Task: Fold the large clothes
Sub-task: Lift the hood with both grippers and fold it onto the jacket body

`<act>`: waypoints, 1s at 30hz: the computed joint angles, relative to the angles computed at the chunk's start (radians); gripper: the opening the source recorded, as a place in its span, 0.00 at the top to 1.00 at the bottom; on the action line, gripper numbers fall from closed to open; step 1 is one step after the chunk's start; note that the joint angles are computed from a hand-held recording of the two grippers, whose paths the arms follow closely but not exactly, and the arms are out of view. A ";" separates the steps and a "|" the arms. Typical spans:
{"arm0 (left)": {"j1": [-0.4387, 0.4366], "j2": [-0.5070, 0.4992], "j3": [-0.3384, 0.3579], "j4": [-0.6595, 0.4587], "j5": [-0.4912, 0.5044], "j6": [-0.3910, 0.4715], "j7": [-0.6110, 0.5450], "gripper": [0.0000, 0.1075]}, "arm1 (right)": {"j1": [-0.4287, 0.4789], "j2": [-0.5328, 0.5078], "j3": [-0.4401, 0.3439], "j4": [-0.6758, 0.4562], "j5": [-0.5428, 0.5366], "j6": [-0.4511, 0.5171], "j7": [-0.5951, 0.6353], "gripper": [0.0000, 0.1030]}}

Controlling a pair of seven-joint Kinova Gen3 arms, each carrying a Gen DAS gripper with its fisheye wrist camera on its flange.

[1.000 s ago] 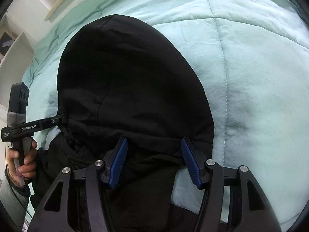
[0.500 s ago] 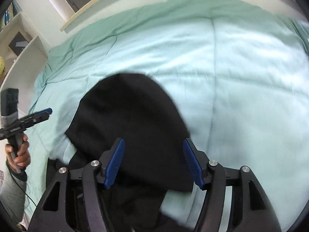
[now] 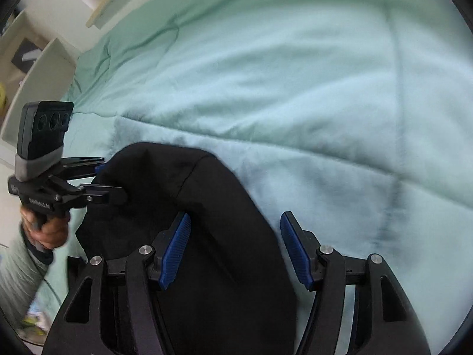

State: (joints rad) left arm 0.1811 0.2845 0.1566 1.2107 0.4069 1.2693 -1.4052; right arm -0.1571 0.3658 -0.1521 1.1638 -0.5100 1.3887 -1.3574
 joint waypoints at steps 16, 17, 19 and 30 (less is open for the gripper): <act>0.199 -0.417 0.162 -0.014 -0.297 0.085 0.184 0.86 | 0.002 -0.564 0.001 0.212 -0.078 0.034 0.110 0.80; 0.200 -0.436 0.208 -0.035 -0.325 0.118 0.217 0.86 | -0.018 -0.610 -0.007 0.220 -0.049 0.027 0.074 0.80; 0.189 -0.473 0.301 -0.061 -0.374 0.168 0.284 0.86 | -0.078 -0.703 -0.001 0.228 -0.005 0.057 0.010 0.80; -0.115 -0.713 0.810 0.033 -0.286 0.421 0.567 0.73 | -0.111 -1.087 -0.205 0.387 0.135 0.238 -0.236 0.72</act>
State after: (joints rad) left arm 0.0658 -0.4285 0.9669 1.2440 0.1208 1.6905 -0.8383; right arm -0.2681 -0.7214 -0.3573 1.5505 -0.3748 1.6265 -1.5933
